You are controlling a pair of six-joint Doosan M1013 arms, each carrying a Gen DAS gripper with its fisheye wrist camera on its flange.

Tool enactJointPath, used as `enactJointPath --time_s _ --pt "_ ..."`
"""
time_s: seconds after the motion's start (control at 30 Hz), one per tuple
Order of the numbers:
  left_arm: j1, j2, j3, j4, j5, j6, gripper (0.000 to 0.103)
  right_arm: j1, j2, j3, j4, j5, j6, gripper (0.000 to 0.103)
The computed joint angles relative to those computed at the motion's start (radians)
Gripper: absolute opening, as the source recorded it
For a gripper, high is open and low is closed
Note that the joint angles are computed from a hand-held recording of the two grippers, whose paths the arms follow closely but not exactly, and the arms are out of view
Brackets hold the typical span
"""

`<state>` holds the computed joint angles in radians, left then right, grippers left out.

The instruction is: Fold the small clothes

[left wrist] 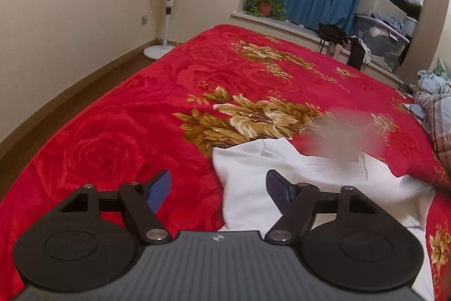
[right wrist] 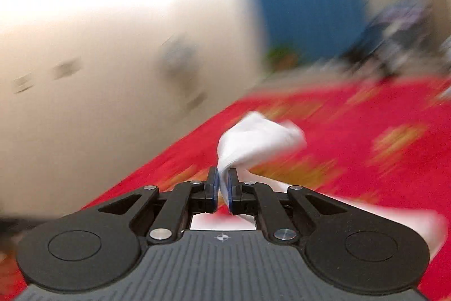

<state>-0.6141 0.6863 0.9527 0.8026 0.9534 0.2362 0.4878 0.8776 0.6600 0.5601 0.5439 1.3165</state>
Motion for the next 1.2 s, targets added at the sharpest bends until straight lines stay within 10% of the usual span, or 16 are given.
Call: enactJointPath --time_s 0.13,0.6,0.83,0.9,1.2 --pt "0.016 -0.007 0.019 -0.097 -0.047 0.032 0.051 0.011 0.020 -0.035 -0.075 0.200 0.077 0.006" --pt "0.072 0.136 -0.133 -0.406 -0.146 0.204 0.039 -0.065 -0.226 0.338 -0.458 0.027 0.426 0.018" --pt "0.084 0.185 -0.198 -0.454 -0.145 0.235 0.038 -0.073 -0.194 0.345 -0.549 0.046 0.592 0.018" --pt "0.086 0.189 -0.211 -0.475 -0.145 0.290 0.001 -0.073 -0.182 0.333 -0.586 0.068 0.629 0.018" --pt "0.048 0.079 -0.127 -0.288 -0.086 0.177 0.004 -0.081 -0.124 0.247 -0.567 0.077 0.643 0.018"
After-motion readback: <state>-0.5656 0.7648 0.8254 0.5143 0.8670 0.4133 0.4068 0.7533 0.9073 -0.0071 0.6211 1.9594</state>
